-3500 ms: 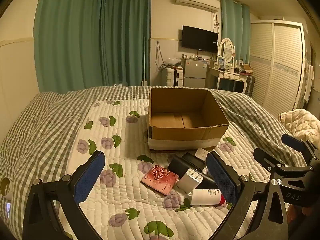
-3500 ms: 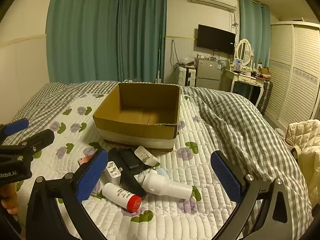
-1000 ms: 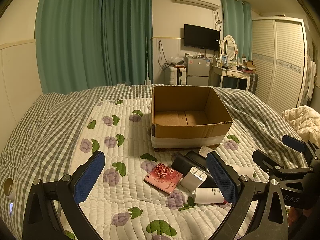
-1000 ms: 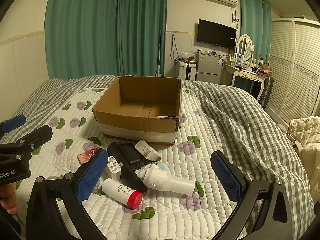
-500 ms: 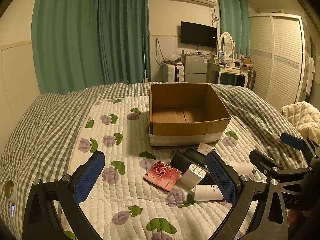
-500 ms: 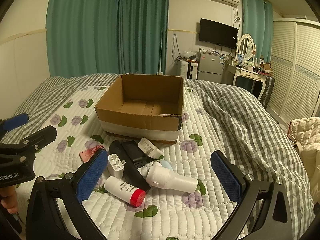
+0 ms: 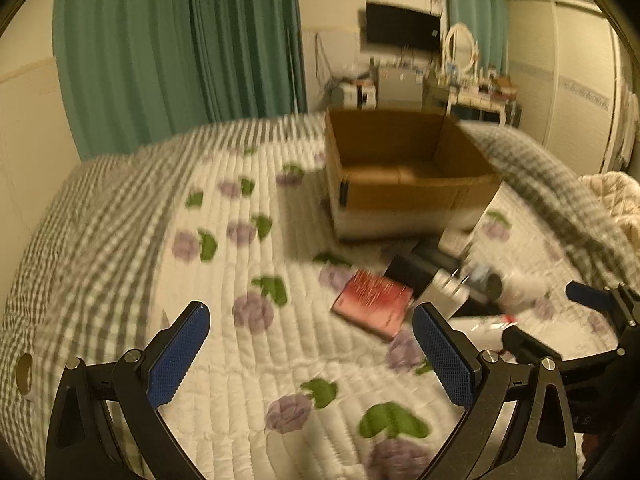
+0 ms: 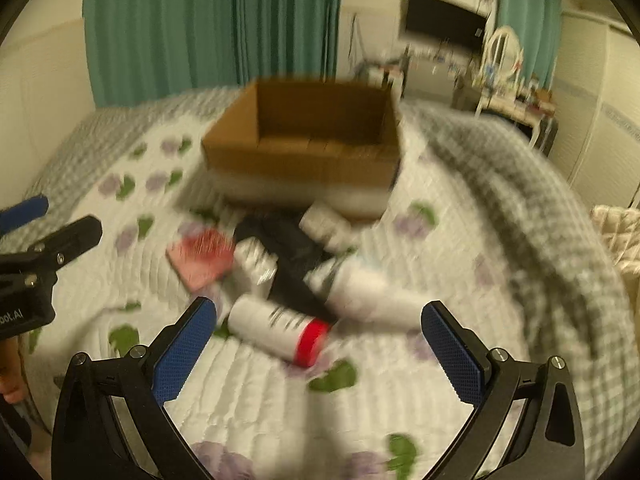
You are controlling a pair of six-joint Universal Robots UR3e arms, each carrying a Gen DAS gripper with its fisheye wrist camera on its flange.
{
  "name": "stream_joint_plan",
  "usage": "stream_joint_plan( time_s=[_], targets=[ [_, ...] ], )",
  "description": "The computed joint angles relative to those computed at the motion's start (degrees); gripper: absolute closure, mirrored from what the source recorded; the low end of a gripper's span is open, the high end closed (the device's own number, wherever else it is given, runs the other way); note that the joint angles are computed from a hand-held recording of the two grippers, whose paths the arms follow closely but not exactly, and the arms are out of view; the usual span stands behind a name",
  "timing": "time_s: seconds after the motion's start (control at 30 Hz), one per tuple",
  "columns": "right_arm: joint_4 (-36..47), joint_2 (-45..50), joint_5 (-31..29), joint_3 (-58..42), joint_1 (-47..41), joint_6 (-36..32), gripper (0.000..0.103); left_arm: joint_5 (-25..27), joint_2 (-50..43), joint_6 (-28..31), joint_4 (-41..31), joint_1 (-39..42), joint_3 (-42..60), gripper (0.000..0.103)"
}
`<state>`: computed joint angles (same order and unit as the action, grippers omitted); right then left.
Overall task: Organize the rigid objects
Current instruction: 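Grasp the red-capped white bottle with right tool while left tool grasps white charger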
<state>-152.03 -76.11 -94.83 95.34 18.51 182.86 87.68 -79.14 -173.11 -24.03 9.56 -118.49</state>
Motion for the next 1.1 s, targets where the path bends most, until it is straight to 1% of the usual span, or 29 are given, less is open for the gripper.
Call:
stream_joint_plan(
  time_s=[0.13,0.23,0.33,0.37,0.4,0.43,0.47,0.53,0.63,0.7,0.77,0.83,0.87,0.97,1.03,1.1],
  targets=[
    [5.92,6.99,1.14,-6.07,0.71,3.68,0.0,0.22,-3.7,-0.15,-0.53,1.28,0.14,0.0],
    [12.02,12.2,1.21,-12.55,1.44,5.87,0.0,1.81,-5.16,-0.4,-0.69,1.32,0.4,0.0],
    [12.15,14.66,4.03,-14.59,0.81,6.5,0.001,1.9,-6.07,-0.66,-0.59,1.56,0.39,0.0],
    [12.11,15.49,4.79,-15.31,0.56,6.48,0.011,1.58,-6.29,-0.64,-0.8,1.74,0.51,0.0],
    [12.42,16.24,5.11,-15.96,0.28,6.86,0.018,1.34,-6.42,-0.66,-0.85,1.7,0.54,0.0],
    [12.83,16.68,4.74,-16.46,0.19,7.61,0.02,1.17,-6.47,-0.57,-1.06,1.53,0.72,0.0],
    [11.45,16.07,6.27,-14.88,-0.62,7.92,0.02,0.95,-6.5,-0.35,-1.21,1.36,0.9,0.0],
    [10.05,14.65,7.35,-13.06,-1.1,7.68,0.02,1.13,-6.56,-0.03,-1.46,0.41,1.35,0.0],
    [7.76,9.89,6.28,-8.82,-1.51,5.52,0.02,1.3,-7.23,0.26,-3.02,-1.26,3.09,0.0],
    [7.0,5.8,5.97,-6.54,-3.16,3.29,0.02,-0.03,-8.6,-0.23,-5.9,-2.3,5.86,0.002],
    [7.64,4.29,6.56,-7.11,-5.19,2.87,0.02,-1.06,-11.22,-1.9,-8.77,-4.03,9.79,0.003],
    [8.6,3.48,8.35,-8.4,-8.16,2.57,0.02,-2.63,-13.91,-1.61,-10.38,-5.7,13.07,0.003],
    [9.06,3.4,9.0,-9.15,-9.76,2.08,0.02,-2.12,-15.35,-1.39,-10.57,-7.07,14.39,0.004],
    [9.91,4.11,8.44,-10.59,-11.51,2.16,0.02,0.79,-20.52,0.27,-11.73,-11.0,19.24,0.012],
    [10.17,3.82,9.42,-9.9,-12.93,1.91,0.02,1.01,-23.27,0.92,-12.73,-12.1,21.71,0.015],
    [10.9,4.74,9.97,-10.59,-13.35,1.4,0.02,1.03,-26.39,1.52,-14.19,-13.14,24.8,0.022]
  ],
)
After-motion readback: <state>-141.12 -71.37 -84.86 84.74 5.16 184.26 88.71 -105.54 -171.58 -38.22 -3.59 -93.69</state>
